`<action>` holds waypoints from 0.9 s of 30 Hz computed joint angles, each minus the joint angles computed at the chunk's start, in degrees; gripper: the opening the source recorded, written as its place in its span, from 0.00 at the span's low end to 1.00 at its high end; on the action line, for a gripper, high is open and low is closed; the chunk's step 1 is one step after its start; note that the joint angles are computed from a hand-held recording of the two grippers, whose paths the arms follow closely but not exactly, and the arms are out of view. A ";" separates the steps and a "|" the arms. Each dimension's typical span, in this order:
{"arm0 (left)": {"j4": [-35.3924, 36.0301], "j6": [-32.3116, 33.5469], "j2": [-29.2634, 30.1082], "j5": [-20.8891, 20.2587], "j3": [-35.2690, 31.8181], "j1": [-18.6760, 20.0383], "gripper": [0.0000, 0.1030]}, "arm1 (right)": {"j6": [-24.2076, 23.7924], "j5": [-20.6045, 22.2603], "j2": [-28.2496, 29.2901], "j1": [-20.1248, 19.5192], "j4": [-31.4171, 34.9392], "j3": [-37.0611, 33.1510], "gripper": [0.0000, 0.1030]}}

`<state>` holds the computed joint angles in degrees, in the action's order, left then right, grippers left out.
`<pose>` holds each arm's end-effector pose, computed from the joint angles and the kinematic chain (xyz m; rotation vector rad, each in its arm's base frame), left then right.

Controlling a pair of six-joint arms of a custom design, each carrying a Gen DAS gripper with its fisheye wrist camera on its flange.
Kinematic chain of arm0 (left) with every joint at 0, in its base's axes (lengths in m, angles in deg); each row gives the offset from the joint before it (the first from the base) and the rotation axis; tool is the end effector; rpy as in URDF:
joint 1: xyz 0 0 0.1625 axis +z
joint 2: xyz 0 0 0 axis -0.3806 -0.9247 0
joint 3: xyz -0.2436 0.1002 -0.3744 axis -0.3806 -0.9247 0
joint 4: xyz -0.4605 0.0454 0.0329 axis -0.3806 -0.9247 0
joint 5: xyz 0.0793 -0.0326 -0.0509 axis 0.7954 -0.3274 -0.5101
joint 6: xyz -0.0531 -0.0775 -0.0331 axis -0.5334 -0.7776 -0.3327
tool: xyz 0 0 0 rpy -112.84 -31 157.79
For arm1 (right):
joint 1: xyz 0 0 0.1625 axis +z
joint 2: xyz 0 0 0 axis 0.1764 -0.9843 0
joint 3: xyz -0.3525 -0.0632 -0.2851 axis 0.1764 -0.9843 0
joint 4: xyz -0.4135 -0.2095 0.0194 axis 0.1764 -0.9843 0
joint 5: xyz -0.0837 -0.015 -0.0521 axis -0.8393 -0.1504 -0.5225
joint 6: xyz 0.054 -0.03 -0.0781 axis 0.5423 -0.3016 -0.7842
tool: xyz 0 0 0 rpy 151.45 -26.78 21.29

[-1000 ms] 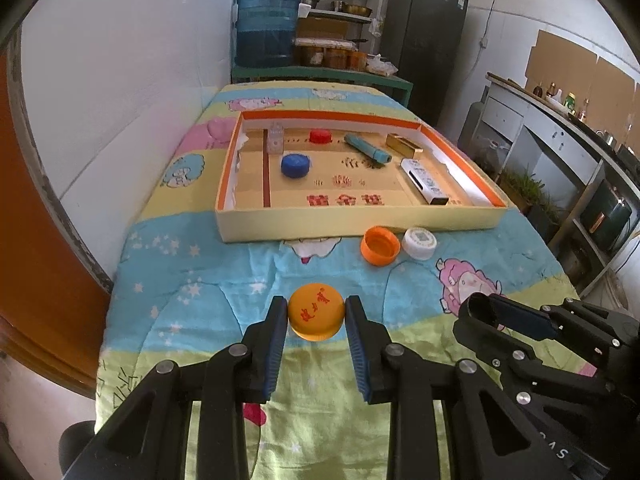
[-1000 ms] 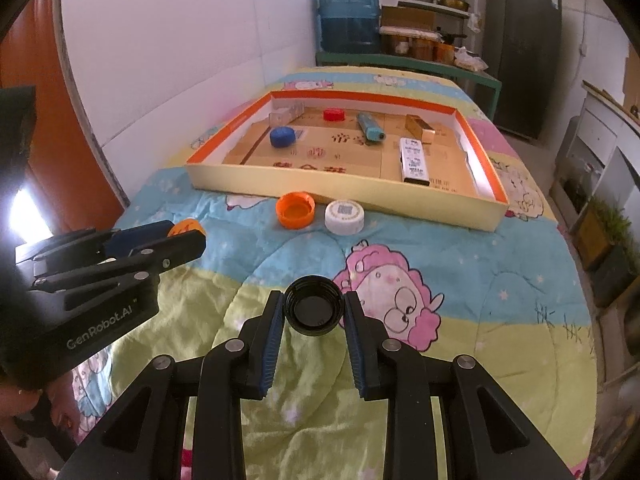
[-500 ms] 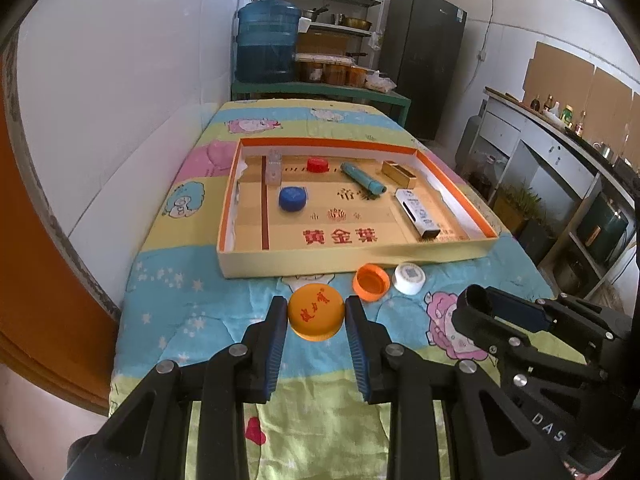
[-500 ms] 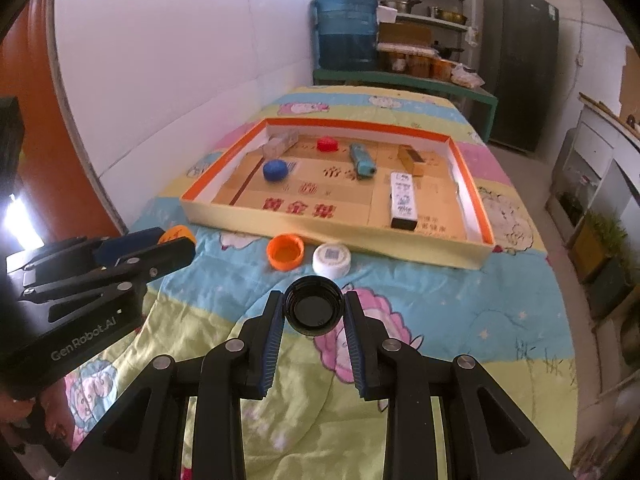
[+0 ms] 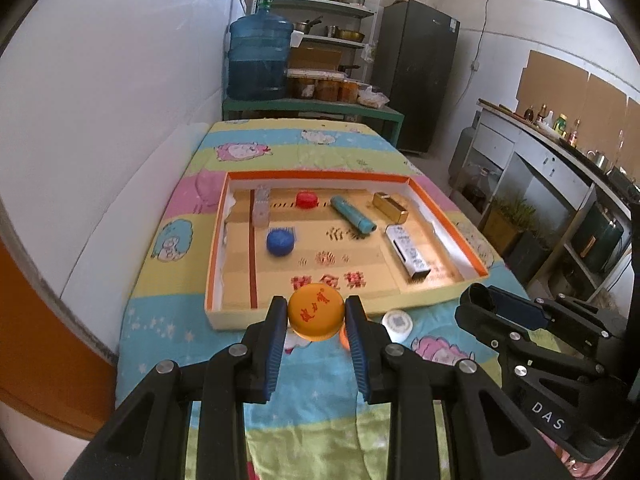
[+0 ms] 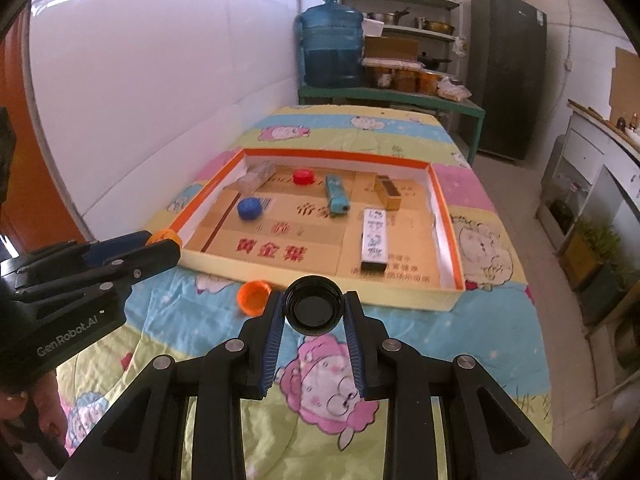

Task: Organize rigid objects
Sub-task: 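Carry the orange printed cap with the left tool while the right tool carries the black cap into the tray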

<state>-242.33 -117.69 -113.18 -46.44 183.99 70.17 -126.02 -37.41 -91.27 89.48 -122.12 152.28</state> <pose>-0.1861 -0.5395 0.1449 -0.0084 2.1492 -1.1433 0.2149 -0.6163 0.1133 1.1933 -2.4113 0.5661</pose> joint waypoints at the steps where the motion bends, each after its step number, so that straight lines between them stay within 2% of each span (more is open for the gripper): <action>1: -0.69 0.76 0.12 -0.11 -0.37 0.15 0.29 | -0.01 0.05 0.12 0.06 0.04 -0.32 0.29; 10: -4.01 5.02 0.85 -0.78 -2.87 1.58 0.29 | 0.04 0.73 1.57 0.41 1.01 -3.13 0.29; 27: -1.79 4.21 1.02 -1.60 -5.64 6.36 0.29 | 1.38 1.65 6.56 0.82 4.80 -9.46 0.29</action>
<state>-244.12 -113.48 -112.16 -48.03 178.35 76.53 -124.64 -35.76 -84.71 90.30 -117.32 142.82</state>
